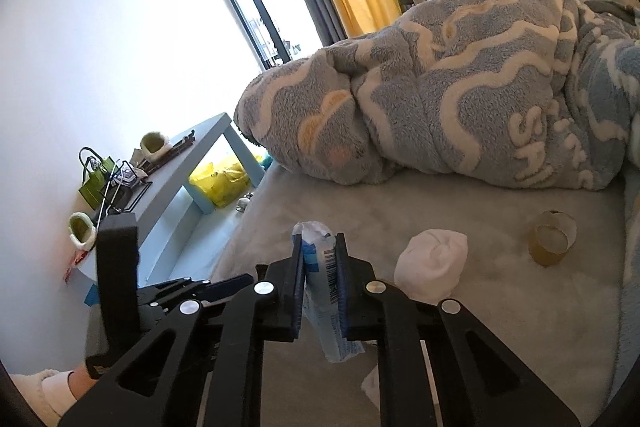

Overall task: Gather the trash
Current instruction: 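Grasp the black plastic clip with the left tool while the right tool holds the packet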

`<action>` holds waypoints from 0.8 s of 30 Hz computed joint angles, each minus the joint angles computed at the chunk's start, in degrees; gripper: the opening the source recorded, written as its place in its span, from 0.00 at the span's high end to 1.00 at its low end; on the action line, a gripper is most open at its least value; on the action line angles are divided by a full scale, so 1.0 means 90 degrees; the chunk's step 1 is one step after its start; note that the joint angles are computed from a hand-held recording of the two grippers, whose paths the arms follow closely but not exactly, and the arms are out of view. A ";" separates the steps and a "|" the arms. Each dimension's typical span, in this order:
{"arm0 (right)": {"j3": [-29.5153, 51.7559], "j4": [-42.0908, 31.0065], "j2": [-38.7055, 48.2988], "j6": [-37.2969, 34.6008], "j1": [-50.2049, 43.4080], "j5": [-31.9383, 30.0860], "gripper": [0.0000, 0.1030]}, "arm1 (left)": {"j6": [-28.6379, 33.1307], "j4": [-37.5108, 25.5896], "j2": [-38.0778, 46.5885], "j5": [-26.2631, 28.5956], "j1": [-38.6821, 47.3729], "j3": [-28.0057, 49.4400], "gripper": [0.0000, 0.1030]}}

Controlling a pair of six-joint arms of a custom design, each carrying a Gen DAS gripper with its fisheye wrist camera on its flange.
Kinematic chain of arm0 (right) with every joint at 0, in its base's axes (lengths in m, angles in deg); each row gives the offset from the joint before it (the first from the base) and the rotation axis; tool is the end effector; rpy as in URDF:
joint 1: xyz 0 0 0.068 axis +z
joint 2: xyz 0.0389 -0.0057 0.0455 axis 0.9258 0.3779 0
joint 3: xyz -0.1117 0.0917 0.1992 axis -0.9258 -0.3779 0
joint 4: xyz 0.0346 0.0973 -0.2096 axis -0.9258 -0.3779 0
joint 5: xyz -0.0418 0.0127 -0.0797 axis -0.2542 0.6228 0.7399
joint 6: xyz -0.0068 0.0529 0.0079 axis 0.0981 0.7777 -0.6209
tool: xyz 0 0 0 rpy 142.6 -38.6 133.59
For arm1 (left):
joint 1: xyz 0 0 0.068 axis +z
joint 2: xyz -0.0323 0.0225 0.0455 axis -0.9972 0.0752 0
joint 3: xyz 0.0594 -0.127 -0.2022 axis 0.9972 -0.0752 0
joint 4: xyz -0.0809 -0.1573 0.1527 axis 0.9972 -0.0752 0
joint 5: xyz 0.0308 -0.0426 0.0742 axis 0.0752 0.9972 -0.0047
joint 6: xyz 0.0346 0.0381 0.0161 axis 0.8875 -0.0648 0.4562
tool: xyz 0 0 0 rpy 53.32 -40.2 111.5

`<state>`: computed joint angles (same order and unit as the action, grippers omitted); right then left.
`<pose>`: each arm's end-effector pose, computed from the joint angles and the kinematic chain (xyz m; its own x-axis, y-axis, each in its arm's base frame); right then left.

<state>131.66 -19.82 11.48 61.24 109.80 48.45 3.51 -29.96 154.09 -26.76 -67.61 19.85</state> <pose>0.1881 0.1486 0.3084 -0.5650 0.3214 -0.7600 0.0576 0.9342 0.3522 0.2842 0.0708 0.2599 -0.6625 0.4378 -0.6078 0.6404 0.7519 -0.1564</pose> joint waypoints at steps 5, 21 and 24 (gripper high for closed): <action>-0.0044 0.0040 -0.0091 0.0074 -0.0032 -0.0017 0.88 | -0.0020 0.0019 0.0028 -0.0028 0.0001 0.0007 0.73; 0.0386 -0.0336 0.0065 0.0360 0.0432 0.0537 0.88 | 0.0505 -0.0629 -0.0035 0.0228 0.0364 0.0256 0.76; 0.0445 -0.0351 0.0129 0.0466 0.0594 0.0678 0.88 | 0.0739 -0.0819 -0.0018 0.0264 0.0522 0.0335 0.76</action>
<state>135.67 -22.98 12.63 65.43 115.15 54.56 10.16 -37.33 153.93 -24.38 -62.91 22.87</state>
